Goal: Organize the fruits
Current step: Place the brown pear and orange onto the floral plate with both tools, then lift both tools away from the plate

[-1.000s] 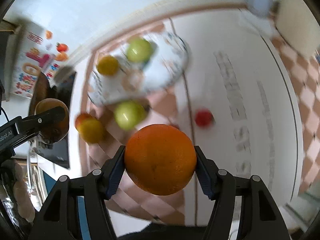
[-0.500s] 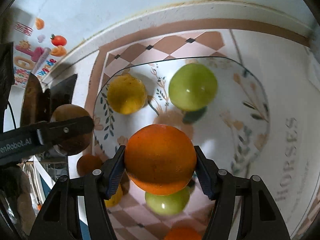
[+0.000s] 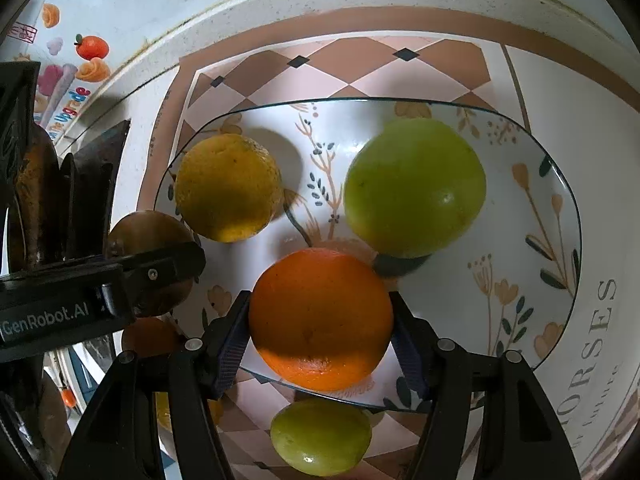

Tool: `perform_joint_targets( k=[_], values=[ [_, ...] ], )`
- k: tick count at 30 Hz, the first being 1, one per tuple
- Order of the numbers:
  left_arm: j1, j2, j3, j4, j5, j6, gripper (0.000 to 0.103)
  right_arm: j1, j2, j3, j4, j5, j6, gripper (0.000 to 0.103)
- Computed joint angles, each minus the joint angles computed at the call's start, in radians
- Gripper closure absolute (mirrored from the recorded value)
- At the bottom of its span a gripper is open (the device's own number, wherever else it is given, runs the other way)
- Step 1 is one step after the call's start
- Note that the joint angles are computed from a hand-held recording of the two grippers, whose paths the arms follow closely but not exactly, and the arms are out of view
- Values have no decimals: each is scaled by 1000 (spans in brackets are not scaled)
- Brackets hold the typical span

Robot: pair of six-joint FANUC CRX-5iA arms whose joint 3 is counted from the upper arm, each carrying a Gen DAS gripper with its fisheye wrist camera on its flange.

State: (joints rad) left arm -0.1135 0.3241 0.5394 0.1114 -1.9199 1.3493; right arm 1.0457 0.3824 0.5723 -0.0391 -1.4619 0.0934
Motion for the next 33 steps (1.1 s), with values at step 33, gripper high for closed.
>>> perform_joint_targets(
  k=[33],
  values=[
    [156,-370,-184,32,173,-263,17,250,72,335,307,-487,-268,11]
  ],
)
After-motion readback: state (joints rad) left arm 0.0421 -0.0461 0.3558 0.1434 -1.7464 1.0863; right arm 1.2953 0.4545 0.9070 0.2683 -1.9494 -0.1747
